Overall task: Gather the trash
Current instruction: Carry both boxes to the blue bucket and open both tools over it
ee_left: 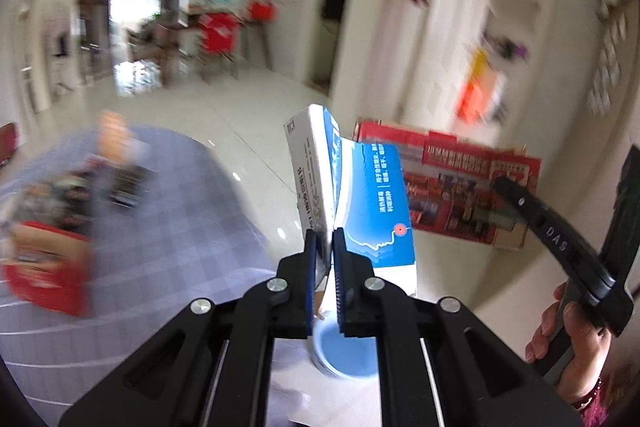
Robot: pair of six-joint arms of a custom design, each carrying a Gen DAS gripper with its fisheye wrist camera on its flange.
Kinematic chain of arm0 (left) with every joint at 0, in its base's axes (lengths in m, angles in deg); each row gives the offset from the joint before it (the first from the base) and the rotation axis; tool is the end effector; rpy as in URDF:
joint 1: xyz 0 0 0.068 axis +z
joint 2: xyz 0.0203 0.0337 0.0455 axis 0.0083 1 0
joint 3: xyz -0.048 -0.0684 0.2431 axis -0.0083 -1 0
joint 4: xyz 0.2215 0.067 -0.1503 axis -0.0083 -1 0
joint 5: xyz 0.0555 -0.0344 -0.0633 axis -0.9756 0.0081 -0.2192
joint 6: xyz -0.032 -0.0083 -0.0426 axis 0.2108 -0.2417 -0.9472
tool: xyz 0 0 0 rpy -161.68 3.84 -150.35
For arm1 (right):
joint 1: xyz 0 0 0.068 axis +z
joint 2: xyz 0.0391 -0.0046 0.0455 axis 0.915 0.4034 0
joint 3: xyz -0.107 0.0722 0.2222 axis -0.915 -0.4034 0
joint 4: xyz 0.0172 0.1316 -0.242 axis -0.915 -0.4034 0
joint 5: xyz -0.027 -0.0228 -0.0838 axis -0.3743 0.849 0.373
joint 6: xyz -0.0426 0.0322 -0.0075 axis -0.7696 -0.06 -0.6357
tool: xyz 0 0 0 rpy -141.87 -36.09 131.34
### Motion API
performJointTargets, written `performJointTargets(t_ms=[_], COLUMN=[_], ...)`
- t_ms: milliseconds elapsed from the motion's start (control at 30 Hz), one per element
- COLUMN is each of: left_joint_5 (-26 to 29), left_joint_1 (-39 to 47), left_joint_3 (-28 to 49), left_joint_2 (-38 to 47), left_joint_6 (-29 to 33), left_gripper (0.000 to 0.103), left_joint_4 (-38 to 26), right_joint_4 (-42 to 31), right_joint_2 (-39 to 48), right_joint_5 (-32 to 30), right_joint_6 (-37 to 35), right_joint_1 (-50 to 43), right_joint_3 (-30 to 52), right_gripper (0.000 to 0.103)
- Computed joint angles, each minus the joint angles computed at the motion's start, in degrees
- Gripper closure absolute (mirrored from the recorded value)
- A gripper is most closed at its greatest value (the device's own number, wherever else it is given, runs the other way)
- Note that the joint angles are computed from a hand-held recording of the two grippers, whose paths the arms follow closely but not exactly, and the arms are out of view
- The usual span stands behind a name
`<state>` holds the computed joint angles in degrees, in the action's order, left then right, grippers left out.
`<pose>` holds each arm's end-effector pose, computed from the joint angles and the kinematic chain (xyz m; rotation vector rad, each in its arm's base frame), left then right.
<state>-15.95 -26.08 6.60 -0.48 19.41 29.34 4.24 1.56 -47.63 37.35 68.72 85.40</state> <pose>0.2610 -0.1291 0.1625 0.2801 2.2863 -0.3048 0.2453 0.0113 0.1555 0.2331 1.9802 0.2298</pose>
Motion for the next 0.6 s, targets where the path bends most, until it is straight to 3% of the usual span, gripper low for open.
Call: performJointTargets(t_ms=[100,333,367,400,467,600], left_joint_5=[-0.8,-0.2,-0.1,-0.7,-3.7,-3.3], left_joint_1=[-5.5,-11.2,-11.5,-12.2,-13.0,-12.3], left_joint_3=[6.9,29.1,32.2,34.1,36.6,34.8], left_joint_2=[14.2,41.2,44.1,45.9,48.6,48.6], left_joint_6=[-1.3,-3.7,-3.8,-4.2,-6.0,-6.5], left_gripper=[0.095,0.094,0.089,0.066,0.03,0.03], left_joint_4=[1.8,-3.4,-4.8,-5.7,-7.8,-5.9], right_joint_4=[3.8,17.0,18.4,19.4,20.7,23.4], right_joint_2=[3.3,20.8,23.5,25.7,29.2,33.4], right_joint_5=[-1.6,-5.7,-6.3,-7.2,-9.3,-10.2], right_joint_6=[-3.6,-7.4,-7.6,-7.9,-8.7,-9.5], right_joint_1=[-9.7,-25.7,-27.6,-29.2,-31.7,-31.1], right_joint_3=[-3.5,-4.1,-3.6,-2.9,-2.3,-2.8], right_gripper=[0.093,0.093,0.093,0.093,0.093,0.093])
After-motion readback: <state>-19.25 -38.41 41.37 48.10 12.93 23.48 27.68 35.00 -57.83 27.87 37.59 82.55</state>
